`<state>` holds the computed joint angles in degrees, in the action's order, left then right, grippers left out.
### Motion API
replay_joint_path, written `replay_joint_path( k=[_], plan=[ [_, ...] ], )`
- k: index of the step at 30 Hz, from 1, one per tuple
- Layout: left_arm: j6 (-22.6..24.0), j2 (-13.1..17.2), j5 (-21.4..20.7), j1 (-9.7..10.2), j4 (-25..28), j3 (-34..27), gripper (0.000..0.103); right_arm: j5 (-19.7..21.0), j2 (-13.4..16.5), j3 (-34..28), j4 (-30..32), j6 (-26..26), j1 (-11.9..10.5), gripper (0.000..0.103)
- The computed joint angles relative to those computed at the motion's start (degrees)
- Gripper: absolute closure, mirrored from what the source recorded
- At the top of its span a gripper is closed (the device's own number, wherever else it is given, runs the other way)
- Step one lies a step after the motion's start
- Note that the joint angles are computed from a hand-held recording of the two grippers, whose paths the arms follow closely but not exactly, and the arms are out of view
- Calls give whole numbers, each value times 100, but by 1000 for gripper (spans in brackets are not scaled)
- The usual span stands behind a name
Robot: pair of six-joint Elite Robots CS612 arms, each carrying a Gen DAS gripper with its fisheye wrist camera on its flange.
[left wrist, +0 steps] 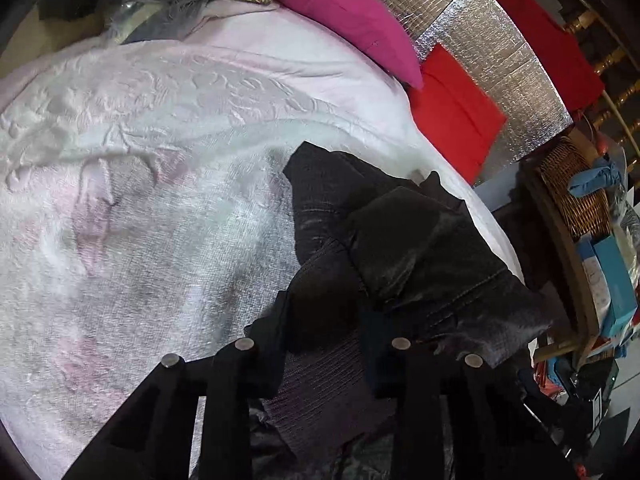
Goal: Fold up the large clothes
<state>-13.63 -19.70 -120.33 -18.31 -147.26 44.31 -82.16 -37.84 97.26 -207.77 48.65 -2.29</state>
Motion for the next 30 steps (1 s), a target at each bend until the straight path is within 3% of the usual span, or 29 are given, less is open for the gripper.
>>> replay_joint_path(
  k=[2, 4, 5, 9, 11, 12, 14, 16, 19, 21, 27, 30],
  plan=[
    [-211, -74, 284, 13, -84, 119, 67, 69, -9, 16, -21, -18, -28, 13],
    [-453, -127, 589, 28, -194, 224, 28, 54, -42, 34, -13, -88, -38, 13],
    [-587, -142, 684, 30, -252, 264, 21, 104, -47, 43, -59, -89, -53, 13],
    [-608, 20, 39, 70, -78, 52, 19, 177, -41, 46, -200, -23, -77, 13],
    [-401, 69, -105, 22, 92, -14, 28, 177, -45, 39, -163, -39, -76, 13],
    [-381, 74, -121, 1, 67, 0, 49, 158, -49, 36, -130, -47, -72, 13],
    [-469, 39, -14, -34, -315, 126, 60, 63, -73, 50, -84, -91, -58, 13],
    [-342, -81, 282, -94, -828, 357, 82, -33, -102, 88, -108, -118, -55, 13],
    [-181, -294, 598, -184, -1274, 681, 84, -231, -163, 208, -247, -134, -72, 13],
    [-54, -390, 518, -204, -1424, 785, 85, -296, -193, 300, -361, -51, -113, 13],
    [750, -720, 88, -420, -1251, 824, 85, -430, -259, 605, -845, 454, -281, 13],
    [1257, -864, -53, -636, -904, 739, 85, -557, -305, 799, -1226, 721, -365, 13]
  ],
)
